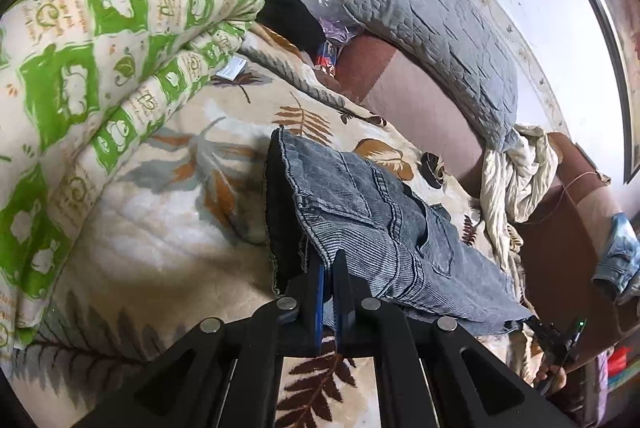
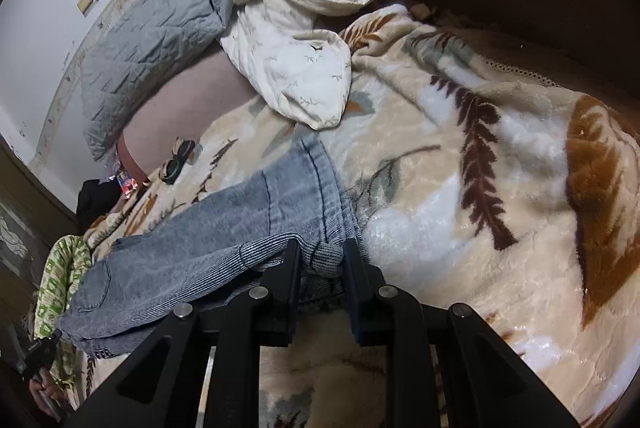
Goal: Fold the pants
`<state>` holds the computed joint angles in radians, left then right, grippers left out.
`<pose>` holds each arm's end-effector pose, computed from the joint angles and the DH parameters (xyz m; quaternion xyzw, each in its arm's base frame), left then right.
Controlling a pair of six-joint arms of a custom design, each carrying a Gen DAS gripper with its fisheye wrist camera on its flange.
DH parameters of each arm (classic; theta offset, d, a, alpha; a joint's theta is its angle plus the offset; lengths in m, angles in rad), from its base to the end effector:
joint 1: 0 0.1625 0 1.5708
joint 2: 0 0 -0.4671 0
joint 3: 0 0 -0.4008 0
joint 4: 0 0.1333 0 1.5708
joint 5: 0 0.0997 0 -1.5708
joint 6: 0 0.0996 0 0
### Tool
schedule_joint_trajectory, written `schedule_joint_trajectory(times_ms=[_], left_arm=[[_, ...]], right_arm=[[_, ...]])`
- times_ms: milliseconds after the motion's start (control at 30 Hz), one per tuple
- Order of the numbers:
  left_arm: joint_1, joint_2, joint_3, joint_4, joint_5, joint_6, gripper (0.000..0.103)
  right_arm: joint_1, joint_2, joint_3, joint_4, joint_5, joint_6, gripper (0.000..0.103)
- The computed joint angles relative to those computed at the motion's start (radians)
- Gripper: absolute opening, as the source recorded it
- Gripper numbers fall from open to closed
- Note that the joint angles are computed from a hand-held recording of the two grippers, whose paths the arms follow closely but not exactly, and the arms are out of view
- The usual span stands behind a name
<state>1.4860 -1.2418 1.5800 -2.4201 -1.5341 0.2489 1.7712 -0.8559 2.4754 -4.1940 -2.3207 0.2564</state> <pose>0.0802 -0.6739 0.4335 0.1561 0.9547 -0.2504 0.0384 0.1441 -0.3807 0.1599 -0.1989 -0.8105 0.5087 0.2114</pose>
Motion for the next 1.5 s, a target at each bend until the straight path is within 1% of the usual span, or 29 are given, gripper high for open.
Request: schedule_joint_trajectory(times_ms=[67, 200, 300, 433, 567, 667, 700, 733, 800, 833, 867, 933, 1000, 1033, 1133, 1200, 1333, 1433, 1500], left_arm=[[-0.002, -0.005, 0.008, -0.008, 0.008, 0.011, 0.004], [-0.003, -0.008, 0.017, 0.0, 0.04, 0.021, 0.004], [-0.002, -0.007, 0.019, 0.011, 0.068, 0.029, 0.005], [0.005, -0.009, 0.02, 0.016, 0.071, 0.02, 0.006], [0.006, -0.014, 0.027, 0.012, 0.083, 0.014, 0.009], [0.0, -0.023, 0.039, -0.007, 0.125, -0.004, 0.012], [-0.002, -0.03, 0.047, -0.021, 0.142, -0.01, 0.012], [-0.006, -0.042, 0.063, -0.054, 0.169, -0.012, 0.012], [-0.015, -0.068, 0.097, -0.121, 0.212, -0.009, 0.013], [-0.02, -0.08, 0.114, -0.149, 0.224, -0.005, 0.013], [-0.024, -0.093, 0.131, -0.175, 0.219, 0.004, 0.013], [-0.045, -0.115, 0.16, -0.206, 0.212, 0.034, 0.013], [-0.085, -0.123, 0.183, -0.222, 0.21, 0.084, 0.013], [-0.101, -0.12, 0.19, -0.226, 0.204, 0.102, 0.013], [-0.149, -0.091, 0.202, -0.221, 0.168, 0.127, 0.013], [-0.173, -0.053, 0.203, -0.212, 0.153, 0.119, 0.013], [-0.2, 0.016, 0.209, -0.209, 0.166, 0.126, 0.013], [-0.203, 0.045, 0.221, -0.193, 0.216, 0.146, 0.013], [-0.198, 0.055, 0.222, -0.174, 0.273, 0.143, 0.013]], right_arm=[[0.006, 0.004, 0.004, -0.008, -0.004, -0.002, 0.021], [-0.008, 0.002, 0.017, 0.039, -0.007, 0.031, 0.021], [-0.009, -0.001, 0.02, 0.068, -0.015, 0.037, 0.021], [-0.018, -0.009, 0.035, 0.109, -0.006, 0.062, 0.021], [-0.014, -0.012, 0.044, 0.113, -0.008, 0.061, 0.021], [-0.011, -0.02, 0.05, 0.126, -0.007, 0.067, 0.021], [-0.006, -0.025, 0.049, 0.138, -0.013, 0.072, 0.022], [0.005, -0.034, 0.049, 0.155, -0.029, 0.082, 0.025], [0.028, -0.041, 0.05, 0.156, -0.063, 0.095, 0.036], [0.042, -0.038, 0.051, 0.138, -0.082, 0.097, 0.047], [0.056, -0.032, 0.053, 0.099, -0.093, 0.089, 0.051], [0.075, -0.023, 0.058, 0.012, -0.079, 0.058, 0.051], [0.094, 0.002, 0.038, -0.077, -0.084, 0.009, 0.051], [0.096, 0.006, 0.022, -0.078, -0.08, -0.005, 0.051], [0.089, 0.018, -0.042, 0.005, -0.058, -0.025, 0.051], [0.087, 0.033, -0.101, 0.092, -0.057, -0.05, 0.051], [0.083, 0.08, -0.201, 0.258, -0.06, -0.08, 0.051], [0.073, 0.097, -0.222, 0.356, -0.067, -0.062, 0.051], [0.07, 0.102, -0.227, 0.415, -0.081, -0.049, 0.051]])
